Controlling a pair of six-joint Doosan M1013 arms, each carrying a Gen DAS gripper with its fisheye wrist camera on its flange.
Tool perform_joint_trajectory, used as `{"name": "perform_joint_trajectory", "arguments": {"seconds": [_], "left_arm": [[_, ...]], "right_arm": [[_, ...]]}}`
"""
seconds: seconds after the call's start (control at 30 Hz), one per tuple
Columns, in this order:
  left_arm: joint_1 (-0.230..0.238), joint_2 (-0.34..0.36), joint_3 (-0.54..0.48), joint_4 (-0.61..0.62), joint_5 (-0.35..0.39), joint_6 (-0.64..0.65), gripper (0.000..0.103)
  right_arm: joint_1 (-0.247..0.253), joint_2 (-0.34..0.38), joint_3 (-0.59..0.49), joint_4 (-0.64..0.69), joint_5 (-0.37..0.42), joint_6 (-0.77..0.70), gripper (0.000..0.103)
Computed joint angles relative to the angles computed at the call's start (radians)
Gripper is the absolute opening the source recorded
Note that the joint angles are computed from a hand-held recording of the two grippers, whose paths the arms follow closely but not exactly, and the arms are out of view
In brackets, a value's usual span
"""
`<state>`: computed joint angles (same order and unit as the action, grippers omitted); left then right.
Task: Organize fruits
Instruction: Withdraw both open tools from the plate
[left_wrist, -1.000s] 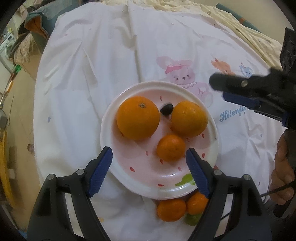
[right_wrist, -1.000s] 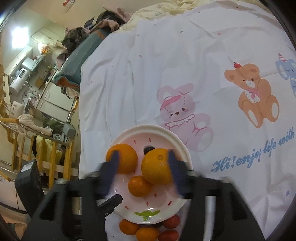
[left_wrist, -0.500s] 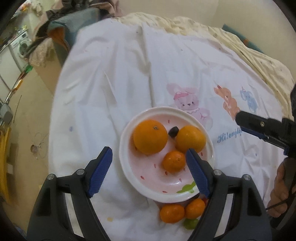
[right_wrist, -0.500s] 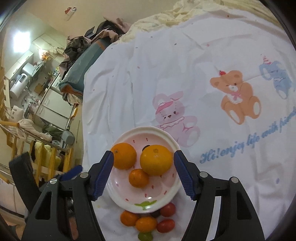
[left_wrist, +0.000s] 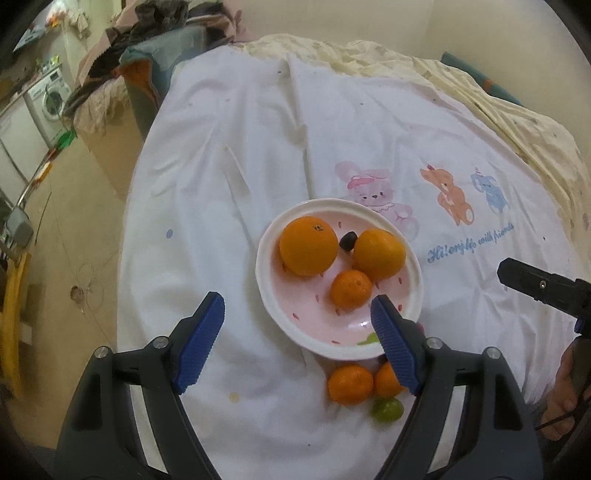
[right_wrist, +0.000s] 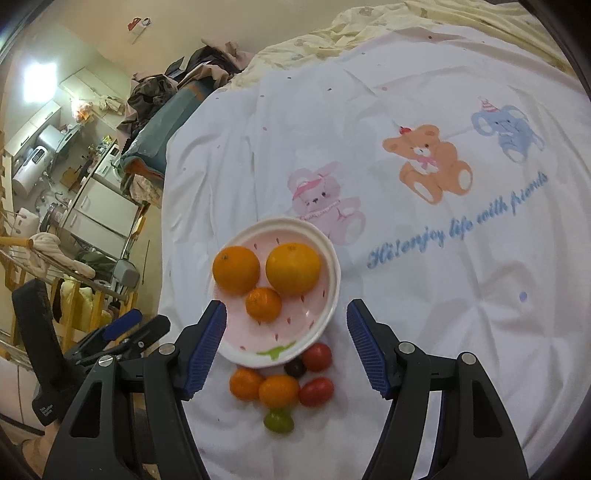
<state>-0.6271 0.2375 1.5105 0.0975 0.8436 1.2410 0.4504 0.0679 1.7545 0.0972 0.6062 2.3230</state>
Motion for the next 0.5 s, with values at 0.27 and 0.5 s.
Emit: {"name": "perform_joint_trajectory", "arguments": {"seconds": [0.27, 0.5], "left_arm": [[-0.001, -0.036, 0.045, -0.031, 0.007, -0.012, 0.079], [0.008, -0.040, 0.065, -0.083, 0.039, -0.033, 0.079]], "right_arm": [[0.035, -0.031, 0.035, -0.068, 0.002, 0.100, 0.075], [0.047, -0.034, 0.064, -0.067, 0.013, 0.153, 0.076]]}}
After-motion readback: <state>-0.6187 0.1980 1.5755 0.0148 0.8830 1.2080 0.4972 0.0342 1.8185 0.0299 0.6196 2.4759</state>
